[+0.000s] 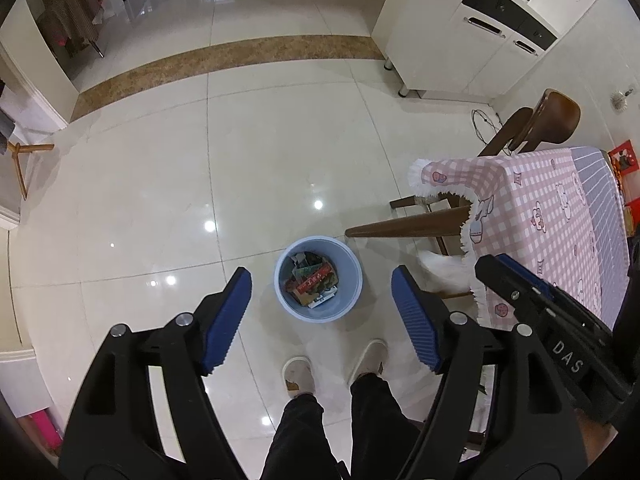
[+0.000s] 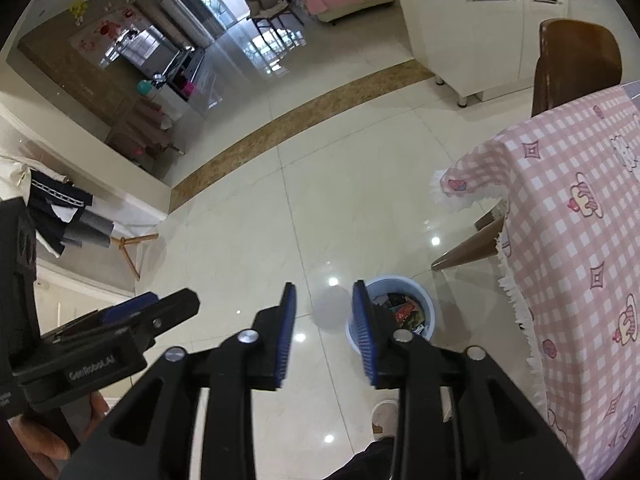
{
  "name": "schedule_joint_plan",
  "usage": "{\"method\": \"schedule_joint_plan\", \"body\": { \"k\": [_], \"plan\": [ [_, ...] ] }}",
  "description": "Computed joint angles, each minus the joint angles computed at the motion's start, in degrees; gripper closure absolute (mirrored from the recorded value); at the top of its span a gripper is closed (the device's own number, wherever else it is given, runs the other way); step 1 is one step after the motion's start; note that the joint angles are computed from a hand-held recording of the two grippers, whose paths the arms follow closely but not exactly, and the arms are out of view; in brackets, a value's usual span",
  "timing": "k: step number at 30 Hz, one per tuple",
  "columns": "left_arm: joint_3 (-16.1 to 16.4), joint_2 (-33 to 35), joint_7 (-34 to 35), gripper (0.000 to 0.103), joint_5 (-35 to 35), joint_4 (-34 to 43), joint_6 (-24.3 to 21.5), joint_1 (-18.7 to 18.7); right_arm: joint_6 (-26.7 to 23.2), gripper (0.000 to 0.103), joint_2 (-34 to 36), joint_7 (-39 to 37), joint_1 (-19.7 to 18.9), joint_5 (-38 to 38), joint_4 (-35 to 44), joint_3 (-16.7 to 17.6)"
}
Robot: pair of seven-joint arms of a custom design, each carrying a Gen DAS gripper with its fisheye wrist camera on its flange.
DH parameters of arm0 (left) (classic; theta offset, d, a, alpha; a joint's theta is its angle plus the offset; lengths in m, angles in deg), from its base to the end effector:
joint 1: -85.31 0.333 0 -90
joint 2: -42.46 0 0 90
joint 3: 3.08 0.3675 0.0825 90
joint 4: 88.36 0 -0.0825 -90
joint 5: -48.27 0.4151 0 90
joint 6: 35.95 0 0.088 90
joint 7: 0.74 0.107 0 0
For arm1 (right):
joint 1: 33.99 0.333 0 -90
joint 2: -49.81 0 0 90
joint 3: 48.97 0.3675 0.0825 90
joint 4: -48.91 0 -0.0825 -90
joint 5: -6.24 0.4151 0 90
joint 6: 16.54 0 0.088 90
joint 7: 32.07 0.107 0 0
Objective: Collect trash
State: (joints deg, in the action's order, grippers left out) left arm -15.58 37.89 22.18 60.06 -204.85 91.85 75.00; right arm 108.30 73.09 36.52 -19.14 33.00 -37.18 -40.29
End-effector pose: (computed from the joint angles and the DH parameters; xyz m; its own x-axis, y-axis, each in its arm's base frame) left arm 0.5389 -0.2235 0.5482 0.5924 -0.7902 0.1570 -0.7371 -0.6102 -0.2903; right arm 0.6923 0.2986 0.5061 0.5415 -0.7535 -0.3729 -0.8331 -0.4215 -0.3581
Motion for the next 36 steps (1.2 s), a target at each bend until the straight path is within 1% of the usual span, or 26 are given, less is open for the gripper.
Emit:
{"method": "schedule_joint_plan", "body": {
  "k": [7, 11, 15, 17, 20, 22, 26, 28, 29, 31, 34, 36],
  "plan": [
    [-0.7, -1.2, 0.0, 0.029, 2.0, 0.6, -1.8, -0.5, 2.2, 0.069, -3.6, -0.6, -0.3, 1.1, -3.7, -0.2],
    [-1.5, -1.6, -1.2, 0.029, 3.9, 1.8, -3.3, -1.0, 3.0, 0.068, -6.6, -1.2, -0.8, 1.9, -6.6, -0.6],
    [-2.7, -1.4, -3.1, 0.027, 7.3, 4.0, -5.3, -2.0, 4.6, 0.064, -10.3, -3.0, -1.3, 2.5, -10.0, -1.5],
    [-3.5, -1.0, -4.2, 0.027, 9.6, 5.9, -7.1, -2.9, 5.7, 0.063, -12.5, -4.4, -1.8, 3.2, -11.8, -2.0],
    [-4.4, -0.4, -5.5, 0.025, 12.3, 8.5, -9.1, -4.4, 8.1, 0.057, -16.7, -7.5, -2.4, 4.4, -15.7, -3.0],
    [-5.5, 0.2, -7.1, 0.025, 15.1, 10.8, -10.9, -5.8, 9.1, 0.053, -19.2, -9.4, -2.8, 5.6, -17.8, -3.8],
    [-7.2, 1.8, -10.4, 0.022, 20.2, 15.0, -14.0, -9.1, 11.7, 0.049, -25.1, -14.1, -3.7, 8.4, -23.2, -6.2],
    [-8.1, 2.9, -12.0, 0.021, 22.4, 17.6, -16.3, -11.2, 12.5, 0.044, -27.9, -16.6, -4.0, 10.2, -25.4, -7.8],
    [-8.6, 3.3, -13.1, 0.020, 23.6, 18.8, -17.7, -12.4, 12.8, 0.042, -29.5, -18.2, -4.2, 11.2, -26.6, -8.6],
    [-9.4, 4.5, -15.2, 0.020, 26.3, 21.2, -20.2, -14.8, 14.1, 0.036, -32.8, -21.3, -4.5, 12.9, -29.3, -10.3],
    [-10.5, 6.5, -18.1, 0.017, 30.7, 24.9, -24.6, -18.9, 14.2, 0.031, -36.6, -25.3, -4.6, 15.0, -31.9, -12.9],
    [-10.6, 7.3, -19.6, 0.015, 33.0, 26.4, -26.2, -21.4, 14.4, 0.028, -39.5, -27.8, -4.8, 16.0, -33.9, -14.6]
  ]
}}
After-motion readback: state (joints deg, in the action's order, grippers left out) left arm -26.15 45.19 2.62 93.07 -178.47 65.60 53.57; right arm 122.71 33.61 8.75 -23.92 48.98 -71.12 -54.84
